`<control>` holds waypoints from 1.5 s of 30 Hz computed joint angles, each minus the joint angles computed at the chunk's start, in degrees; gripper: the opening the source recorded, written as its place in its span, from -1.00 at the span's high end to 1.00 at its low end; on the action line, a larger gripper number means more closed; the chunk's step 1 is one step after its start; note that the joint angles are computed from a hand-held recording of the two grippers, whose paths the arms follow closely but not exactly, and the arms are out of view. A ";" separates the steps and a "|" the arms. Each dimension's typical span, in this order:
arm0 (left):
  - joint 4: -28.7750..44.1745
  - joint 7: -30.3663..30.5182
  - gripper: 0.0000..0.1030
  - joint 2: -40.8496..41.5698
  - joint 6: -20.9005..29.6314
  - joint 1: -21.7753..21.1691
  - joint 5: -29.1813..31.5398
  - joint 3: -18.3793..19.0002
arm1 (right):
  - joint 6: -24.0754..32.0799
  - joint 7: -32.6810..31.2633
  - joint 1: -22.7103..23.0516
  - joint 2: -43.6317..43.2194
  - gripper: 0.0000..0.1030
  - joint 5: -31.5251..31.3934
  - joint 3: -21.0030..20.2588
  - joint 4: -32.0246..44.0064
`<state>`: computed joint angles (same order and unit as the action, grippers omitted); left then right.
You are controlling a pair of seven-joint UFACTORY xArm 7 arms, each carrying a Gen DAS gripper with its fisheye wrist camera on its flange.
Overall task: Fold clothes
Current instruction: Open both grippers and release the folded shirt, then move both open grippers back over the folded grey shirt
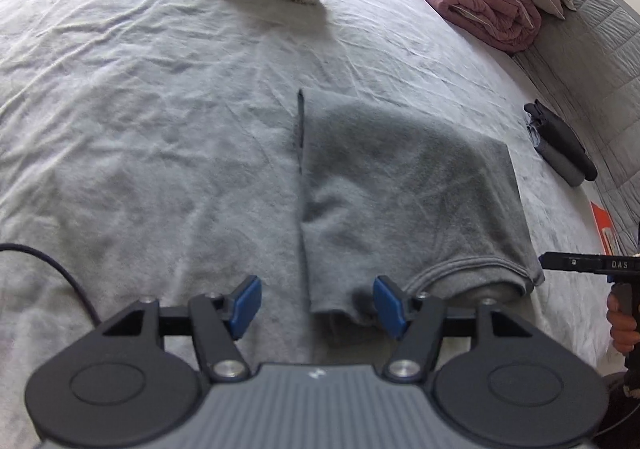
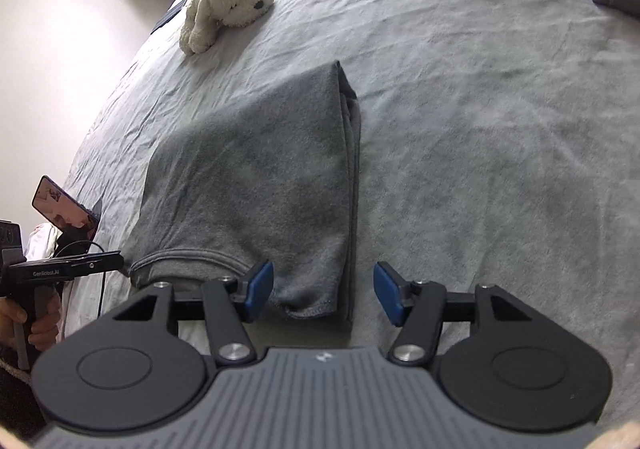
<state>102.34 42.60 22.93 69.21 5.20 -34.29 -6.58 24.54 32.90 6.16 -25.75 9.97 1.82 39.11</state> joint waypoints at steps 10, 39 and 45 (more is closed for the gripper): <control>-19.12 19.14 -0.21 -7.96 -43.05 -5.55 -19.48 -6.54 | -10.19 40.94 -36.88 3.18 -0.16 -44.60 33.23 4.53; -19.64 40.97 -0.19 -4.02 -53.43 -9.31 -27.07 -11.68 | 5.46 56.42 -46.49 24.16 0.25 -87.32 49.46 19.75; -17.88 32.49 -0.26 -0.36 -53.43 -9.32 -17.03 -10.16 | 2.48 57.75 -43.75 24.14 0.06 -83.87 43.85 18.06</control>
<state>84.46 75.09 22.57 15.79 -4.12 -51.32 -16.74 27.02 90.65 -37.58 -1.62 -73.90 45.67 57.17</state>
